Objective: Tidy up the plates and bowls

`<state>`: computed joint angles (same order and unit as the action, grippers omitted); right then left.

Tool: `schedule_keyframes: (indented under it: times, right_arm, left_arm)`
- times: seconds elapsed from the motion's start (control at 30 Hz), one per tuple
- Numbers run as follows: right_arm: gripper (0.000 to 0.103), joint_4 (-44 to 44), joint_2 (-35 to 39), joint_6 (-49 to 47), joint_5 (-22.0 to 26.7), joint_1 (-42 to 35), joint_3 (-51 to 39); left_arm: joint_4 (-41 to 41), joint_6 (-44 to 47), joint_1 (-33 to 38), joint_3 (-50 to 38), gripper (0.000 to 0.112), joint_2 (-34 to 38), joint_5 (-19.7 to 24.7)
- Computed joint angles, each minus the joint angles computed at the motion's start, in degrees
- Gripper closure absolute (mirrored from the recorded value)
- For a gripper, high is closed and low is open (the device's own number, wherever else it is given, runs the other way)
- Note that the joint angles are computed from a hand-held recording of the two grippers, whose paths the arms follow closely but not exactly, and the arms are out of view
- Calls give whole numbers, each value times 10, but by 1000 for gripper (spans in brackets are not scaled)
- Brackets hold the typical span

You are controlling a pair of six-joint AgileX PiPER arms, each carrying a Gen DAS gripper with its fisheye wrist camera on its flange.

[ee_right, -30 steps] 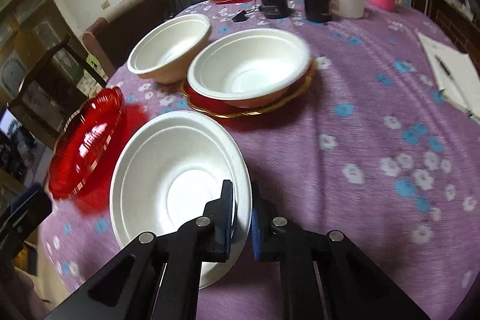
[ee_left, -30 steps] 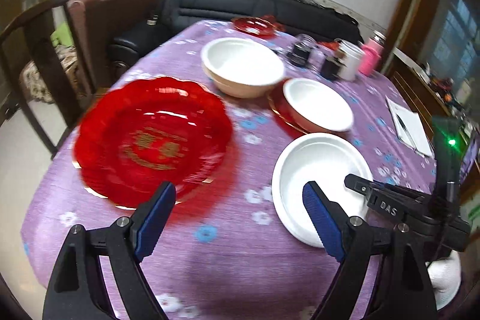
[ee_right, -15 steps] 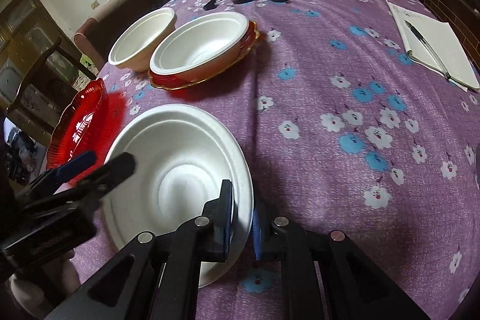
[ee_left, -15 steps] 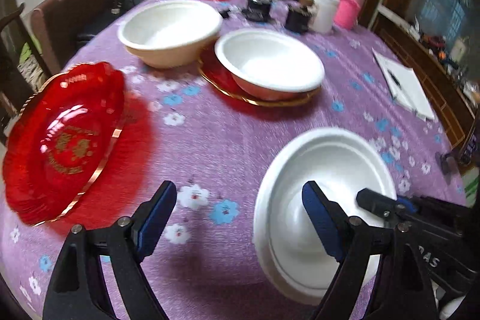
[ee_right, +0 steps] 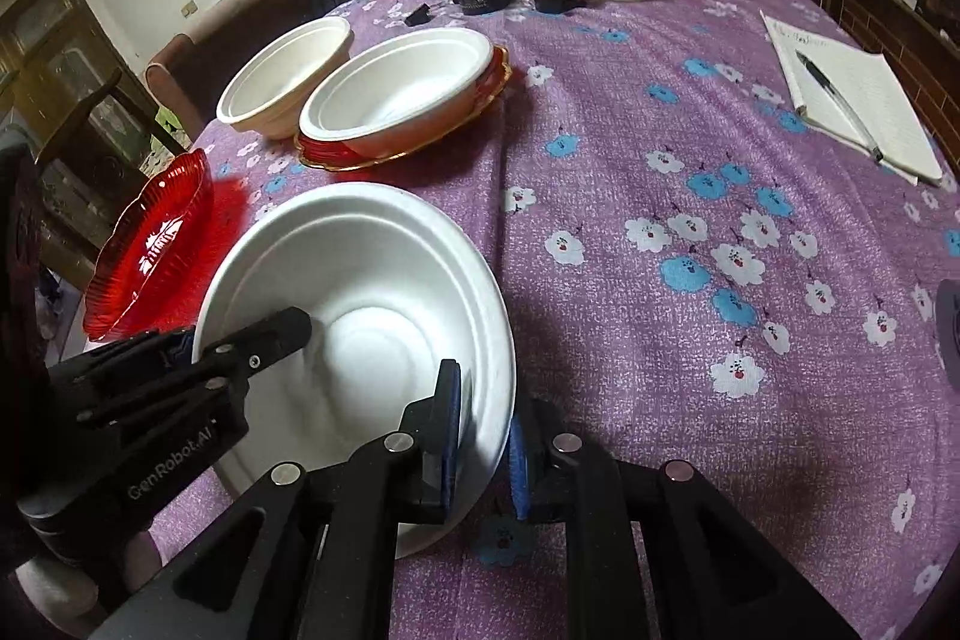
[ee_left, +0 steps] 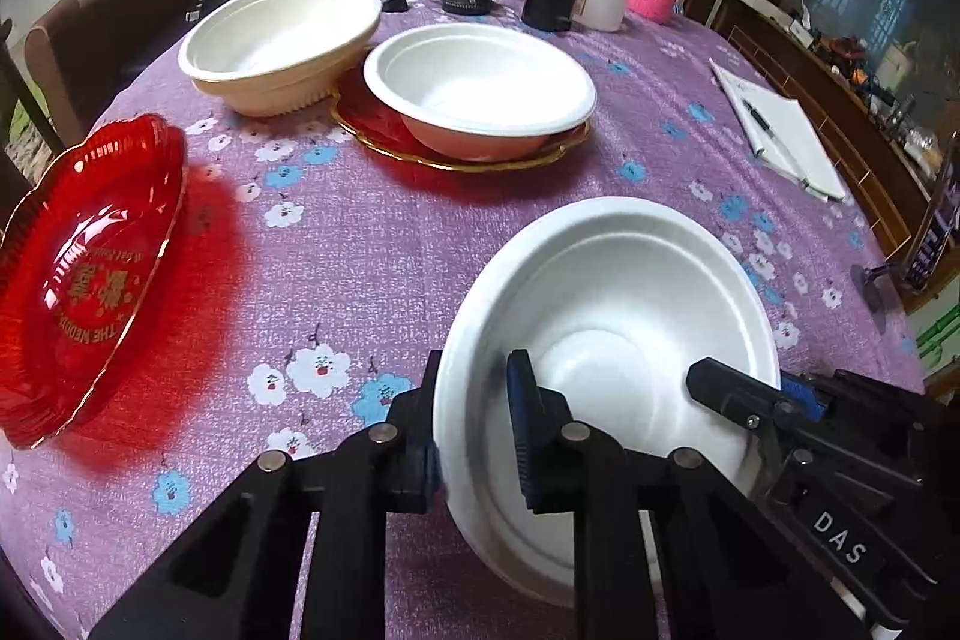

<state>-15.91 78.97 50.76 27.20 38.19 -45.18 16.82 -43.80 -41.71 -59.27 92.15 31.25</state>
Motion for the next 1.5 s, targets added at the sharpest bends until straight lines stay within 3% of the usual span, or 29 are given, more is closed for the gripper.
schedule_keyframes:
  times: [0.3,0.5,0.83,1.03,1.23,1.5]
  right_arm:
    - [88,-41,-11,49,13,43,-43]
    - [88,-74,23,78,22,84,-99]
    - [88,-85,144,53,71,140,-276]
    - [88,-26,247,-25,100,149,-433]
    - [87,16,384,-90,189,158,-635]
    - [87,51,473,-113,233,138,-728]
  left_arm:
    - [22,-21,13,35,94,-100,9]
    - [39,-24,47,64,94,-162,14]
    - [-50,93,201,113,94,-242,-7]
    - [-84,167,312,105,94,-235,-11]
    - [-161,272,409,92,92,-182,-37]
    - [-210,336,440,80,92,-106,-53]
